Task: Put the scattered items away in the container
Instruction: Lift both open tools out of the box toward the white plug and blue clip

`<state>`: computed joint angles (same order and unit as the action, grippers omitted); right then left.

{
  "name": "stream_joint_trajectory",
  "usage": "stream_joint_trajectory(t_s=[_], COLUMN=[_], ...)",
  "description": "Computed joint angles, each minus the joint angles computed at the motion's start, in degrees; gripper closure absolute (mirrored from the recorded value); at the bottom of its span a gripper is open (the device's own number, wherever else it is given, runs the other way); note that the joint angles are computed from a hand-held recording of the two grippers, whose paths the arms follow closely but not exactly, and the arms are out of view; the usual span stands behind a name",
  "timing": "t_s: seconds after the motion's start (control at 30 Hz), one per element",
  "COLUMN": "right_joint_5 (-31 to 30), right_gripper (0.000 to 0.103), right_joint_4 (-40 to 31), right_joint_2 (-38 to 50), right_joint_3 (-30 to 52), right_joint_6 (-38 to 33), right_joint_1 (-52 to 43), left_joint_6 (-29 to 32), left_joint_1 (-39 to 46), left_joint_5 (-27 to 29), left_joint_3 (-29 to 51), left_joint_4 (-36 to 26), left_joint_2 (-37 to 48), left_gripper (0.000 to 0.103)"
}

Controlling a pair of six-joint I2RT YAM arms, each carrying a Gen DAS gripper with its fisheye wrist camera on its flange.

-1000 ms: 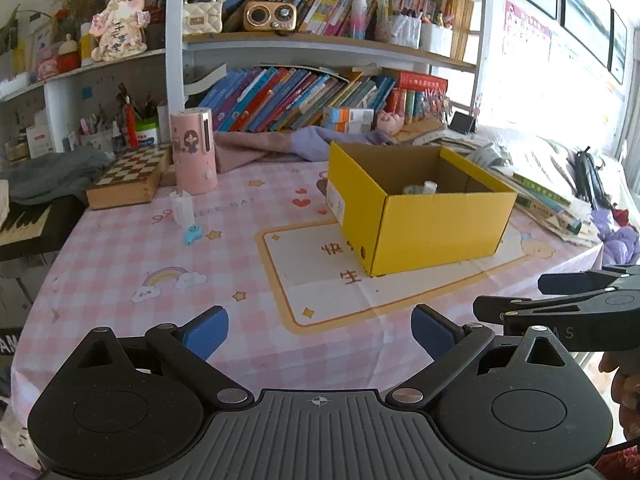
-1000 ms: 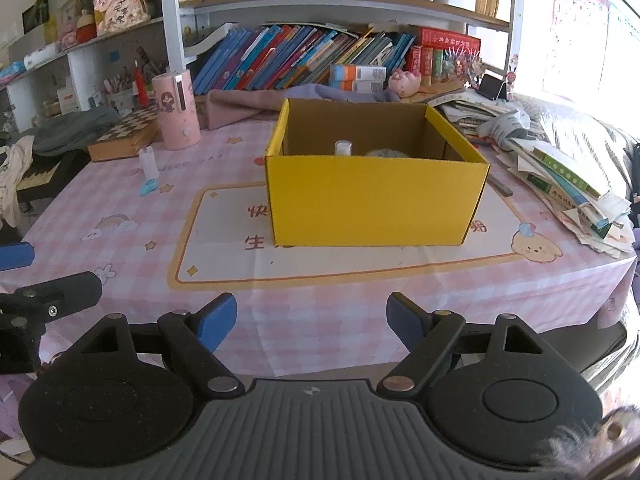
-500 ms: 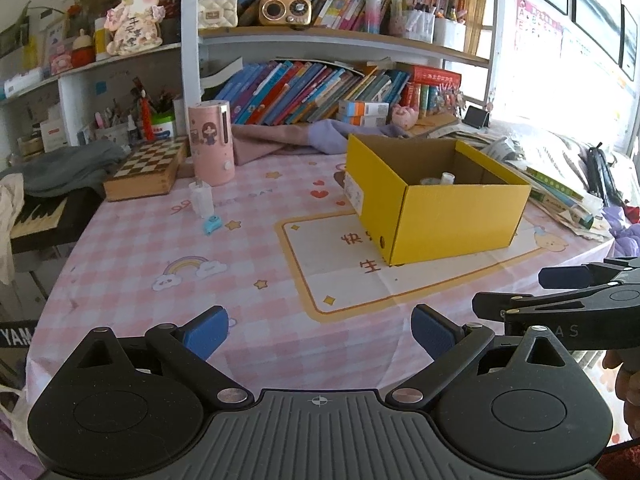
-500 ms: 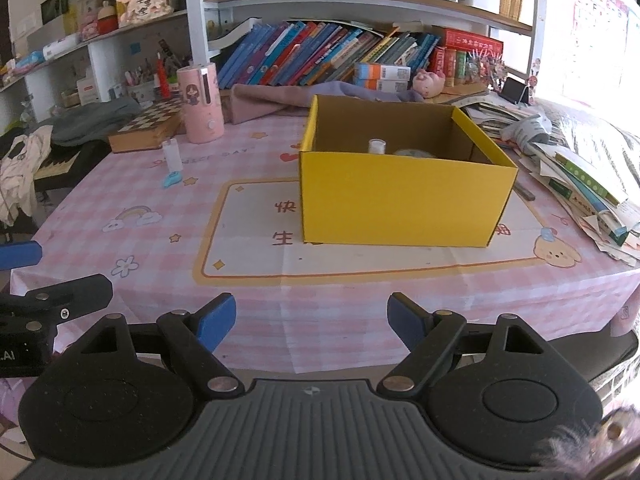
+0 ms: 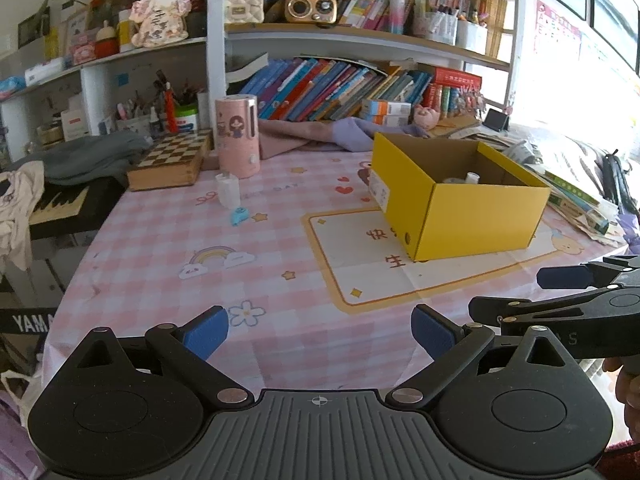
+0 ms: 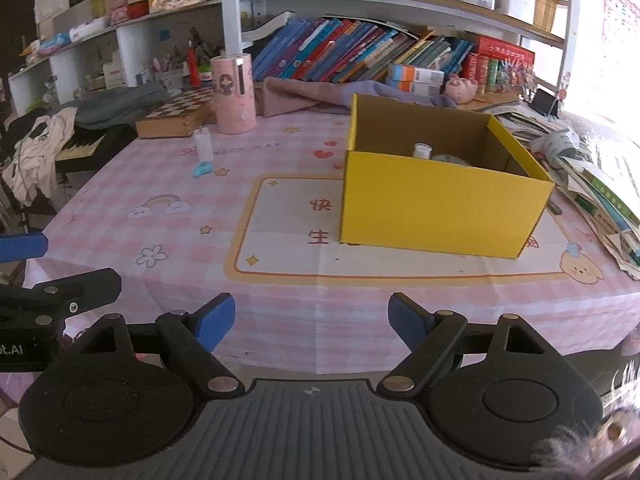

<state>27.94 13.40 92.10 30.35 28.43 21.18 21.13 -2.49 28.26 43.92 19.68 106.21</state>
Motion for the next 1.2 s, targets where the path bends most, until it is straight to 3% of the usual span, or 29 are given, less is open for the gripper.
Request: stream_joint_trajectory(t_s=[0.73,1.2], right_joint_5=[-3.8,-7.6], right_gripper=[0.020,0.020], right_joint_4=[1.3,3.7], right_joint_2=[7.2,16.0], right_joint_3=[8.9,18.5], right_joint_6=[-7.3,-12.6], right_joint_1=[0.6,-3.9], left_joint_6=[-2.6,-3.6], left_joint_1=[3.6,1.8], left_joint_5=[-1.4,-3.8], left_joint_3=[3.8,14.4], left_joint_4=[0.7,0.0], left_joint_2=[2.9,10.8], left_gripper=[0.004,0.004])
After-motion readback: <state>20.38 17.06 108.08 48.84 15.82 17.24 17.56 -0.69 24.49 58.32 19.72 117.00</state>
